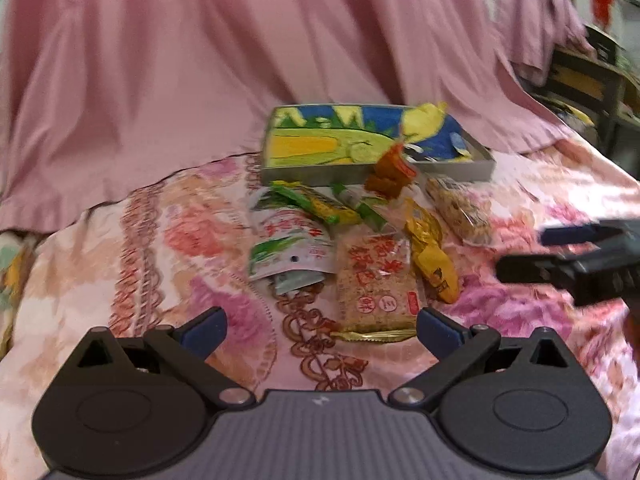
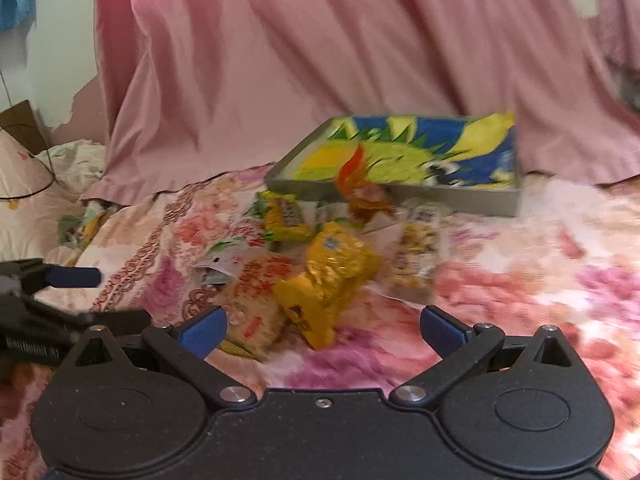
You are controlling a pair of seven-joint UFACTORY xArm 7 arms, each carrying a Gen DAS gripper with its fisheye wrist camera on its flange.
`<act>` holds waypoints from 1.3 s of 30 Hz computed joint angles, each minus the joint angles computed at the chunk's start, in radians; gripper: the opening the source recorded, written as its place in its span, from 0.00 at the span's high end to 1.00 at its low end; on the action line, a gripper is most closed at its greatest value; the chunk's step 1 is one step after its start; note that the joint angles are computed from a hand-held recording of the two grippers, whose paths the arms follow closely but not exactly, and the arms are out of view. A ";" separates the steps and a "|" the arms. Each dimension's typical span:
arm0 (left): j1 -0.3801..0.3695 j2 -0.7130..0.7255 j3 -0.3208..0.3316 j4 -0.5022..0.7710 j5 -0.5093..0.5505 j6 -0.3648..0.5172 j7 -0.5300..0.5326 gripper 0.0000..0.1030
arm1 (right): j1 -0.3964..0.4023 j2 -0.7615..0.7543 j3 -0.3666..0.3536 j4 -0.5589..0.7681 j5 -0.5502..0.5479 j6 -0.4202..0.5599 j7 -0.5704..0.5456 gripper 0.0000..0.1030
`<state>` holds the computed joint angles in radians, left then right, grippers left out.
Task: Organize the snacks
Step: 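Lower the right tool onto the gold foil packet while the left tool approaches the rice-cake block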
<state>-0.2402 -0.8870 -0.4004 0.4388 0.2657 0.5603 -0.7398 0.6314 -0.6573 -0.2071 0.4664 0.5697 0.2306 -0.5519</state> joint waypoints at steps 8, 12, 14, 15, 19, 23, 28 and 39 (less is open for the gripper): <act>-0.044 0.155 0.102 -0.017 -0.034 -0.181 0.154 0.00 | 0.184 0.244 -0.197 0.209 0.212 0.120 -0.256 0.01; -0.039 0.226 0.124 -0.006 -0.060 -0.243 0.201 0.00 | 0.178 0.311 -0.217 0.268 0.309 0.190 -0.327 0.05; -0.041 0.261 0.134 0.007 -0.074 -0.257 0.225 0.00 | 0.164 0.339 -0.213 0.292 0.346 0.215 -0.343 0.08; -0.038 0.275 0.132 0.011 -0.077 -0.266 0.232 0.00 | 0.154 0.349 -0.206 0.300 0.357 0.224 -0.345 0.10; 0.000 0.324 0.097 0.039 -0.072 -0.278 0.216 0.06 | 0.091 0.384 -0.137 0.320 0.333 0.213 -0.290 0.14; -0.021 0.353 0.119 0.053 -0.103 -0.284 0.208 0.12 | -0.008 0.408 -0.030 0.339 0.226 0.207 -0.095 0.17; -0.048 0.379 0.138 0.066 -0.135 -0.289 0.218 0.13 | -0.080 0.462 0.030 0.406 0.233 0.304 0.010 0.20; -0.043 0.442 0.133 0.131 -0.117 -0.215 0.239 0.23 | -0.229 0.497 0.111 0.424 0.352 0.364 -0.002 0.49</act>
